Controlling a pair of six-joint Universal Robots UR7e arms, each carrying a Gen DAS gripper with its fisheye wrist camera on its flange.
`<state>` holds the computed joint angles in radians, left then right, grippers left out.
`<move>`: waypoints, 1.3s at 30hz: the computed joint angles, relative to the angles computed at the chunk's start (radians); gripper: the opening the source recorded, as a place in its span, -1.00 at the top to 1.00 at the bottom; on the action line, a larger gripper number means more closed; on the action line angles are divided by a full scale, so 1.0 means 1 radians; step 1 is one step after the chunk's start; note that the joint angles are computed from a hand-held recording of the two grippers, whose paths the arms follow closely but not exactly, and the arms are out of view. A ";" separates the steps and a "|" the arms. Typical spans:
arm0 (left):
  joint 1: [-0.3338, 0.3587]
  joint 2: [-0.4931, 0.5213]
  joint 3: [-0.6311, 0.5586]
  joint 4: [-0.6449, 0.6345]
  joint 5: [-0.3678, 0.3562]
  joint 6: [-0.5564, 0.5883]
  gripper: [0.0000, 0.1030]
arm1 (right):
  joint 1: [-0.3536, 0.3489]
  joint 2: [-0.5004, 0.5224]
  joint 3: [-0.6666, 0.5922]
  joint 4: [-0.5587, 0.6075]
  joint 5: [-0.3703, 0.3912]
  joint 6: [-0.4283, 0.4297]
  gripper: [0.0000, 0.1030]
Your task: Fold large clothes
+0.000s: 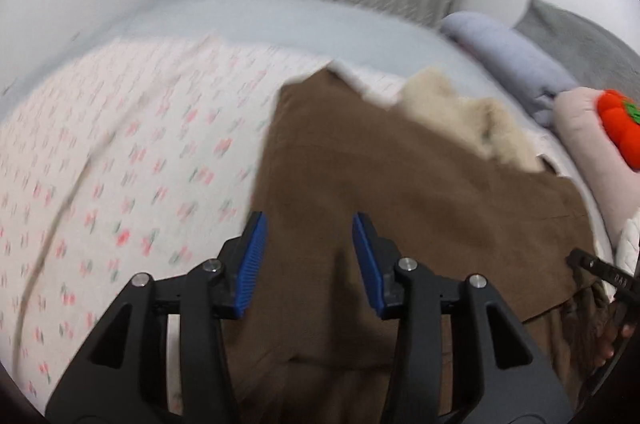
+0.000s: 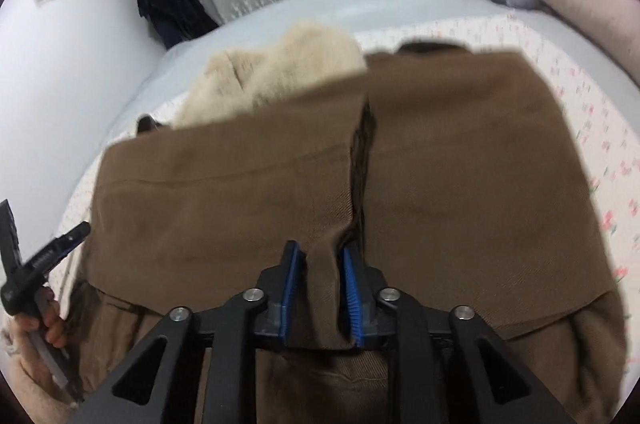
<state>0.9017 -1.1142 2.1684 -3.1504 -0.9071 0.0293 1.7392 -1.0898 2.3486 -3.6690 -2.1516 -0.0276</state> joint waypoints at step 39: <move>-0.443 -0.699 0.353 1.054 0.146 -0.692 -0.87 | 0.266 -0.793 0.413 0.673 -0.189 0.314 -0.63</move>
<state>0.4588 -1.8127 2.5214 -2.0961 -0.7614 -0.6623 2.0054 -1.8832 2.7613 -2.9964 -2.3402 0.2860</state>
